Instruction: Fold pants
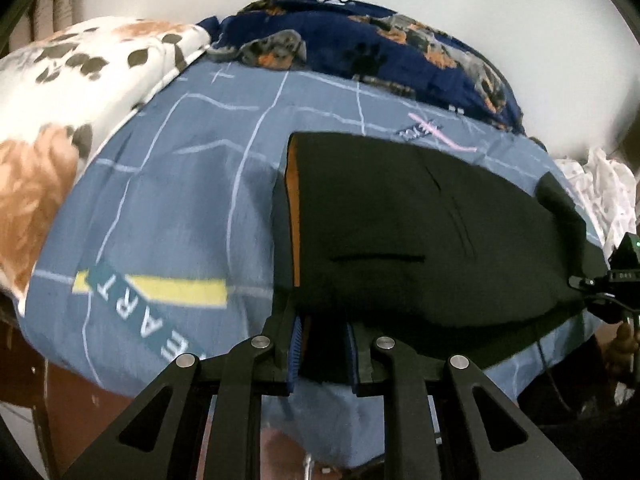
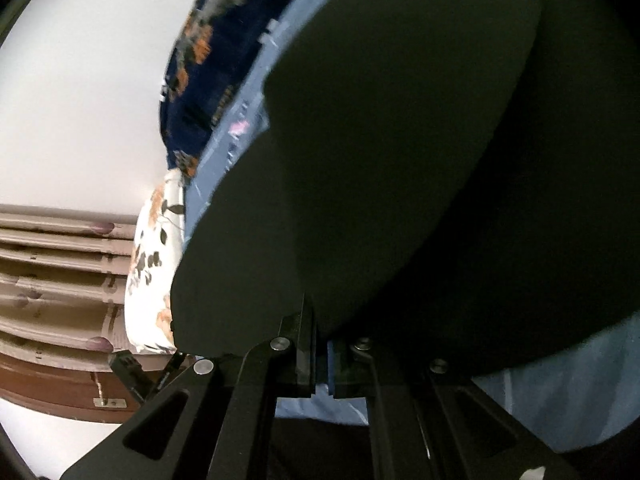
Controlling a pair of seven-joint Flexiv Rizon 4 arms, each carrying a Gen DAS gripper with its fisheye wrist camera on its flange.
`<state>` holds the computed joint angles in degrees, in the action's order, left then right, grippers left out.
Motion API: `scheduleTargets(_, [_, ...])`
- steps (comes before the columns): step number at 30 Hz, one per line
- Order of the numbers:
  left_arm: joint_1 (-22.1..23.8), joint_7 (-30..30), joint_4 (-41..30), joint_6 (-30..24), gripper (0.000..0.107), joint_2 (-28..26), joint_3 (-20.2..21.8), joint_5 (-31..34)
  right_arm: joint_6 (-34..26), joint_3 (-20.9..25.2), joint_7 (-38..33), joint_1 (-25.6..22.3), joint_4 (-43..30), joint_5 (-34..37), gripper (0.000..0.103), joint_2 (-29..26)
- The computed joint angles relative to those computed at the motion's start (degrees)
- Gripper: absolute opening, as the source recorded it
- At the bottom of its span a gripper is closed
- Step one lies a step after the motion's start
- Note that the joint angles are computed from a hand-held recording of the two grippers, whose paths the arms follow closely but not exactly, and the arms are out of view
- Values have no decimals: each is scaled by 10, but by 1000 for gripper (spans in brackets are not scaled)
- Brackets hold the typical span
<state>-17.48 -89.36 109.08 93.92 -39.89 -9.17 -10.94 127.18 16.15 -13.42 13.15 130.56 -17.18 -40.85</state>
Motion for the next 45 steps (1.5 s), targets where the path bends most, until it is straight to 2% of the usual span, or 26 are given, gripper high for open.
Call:
scheduleTargets(7, [-37,-16,9,8,18,-2,41,4,4,2,4,11,5,12,4,-11])
scheduleTargets(10, [-80,-34,9,-5,20,8,95,4,1,2,2,12,9,9,4,-9])
scheduleTargets(12, [-138,-65,10,-19,20,17,168,8,0,4,4,9,7,5,4,-11])
scheduleTargets(14, [-168,-93,16,-28,21,27,211,16,2,4,4,11,7,6,4,-11])
scheduleTargets(17, [-184,-131,33,-18,23,45,240,26,5,5,4,9,9,4,4,-12])
scheduleTargets(20, [-236,-171,29,-8,23,54,301,49,8,6,1,9,14,1,4,-8])
scheduleTargets(21, [-243,-171,22,-7,23,55,305,57,11,7,1,8,17,0,4,-8])
scheduleTargets(24, [-224,-153,-16,-24,28,49,268,79,17,10,1,0,19,-10,4,-13])
scheduleTargets(27, [-156,-103,-53,-26,38,32,156,77,27,11,4,-4,21,-17,4,-18])
scheduleTargets(29, [-136,-77,-82,-38,40,11,113,77,28,7,-1,3,23,-15,5,-14])
scheduleTargets(30, [-131,-39,-103,-52,40,-8,92,68,37,7,-4,0,24,-19,6,-18])
scheduleTargets(32, [-143,-29,-143,-90,40,-34,98,88,50,4,-10,1,23,-18,8,-22])
scheduleTargets(35, [-122,-2,-165,-123,40,-56,62,76,63,-6,-34,7,27,-22,9,-18])
scheduleTargets(39, [-93,7,-156,-125,40,-66,23,47,139,-9,-57,-18,36,-32,21,-35])
scheduleTargets(42, [-93,8,-152,-121,40,-68,21,40,188,-24,-68,-42,42,-39,30,-45])
scheduleTargets(45, [-101,8,-154,-123,40,-68,30,40,213,-46,-82,-66,47,-44,33,-43])
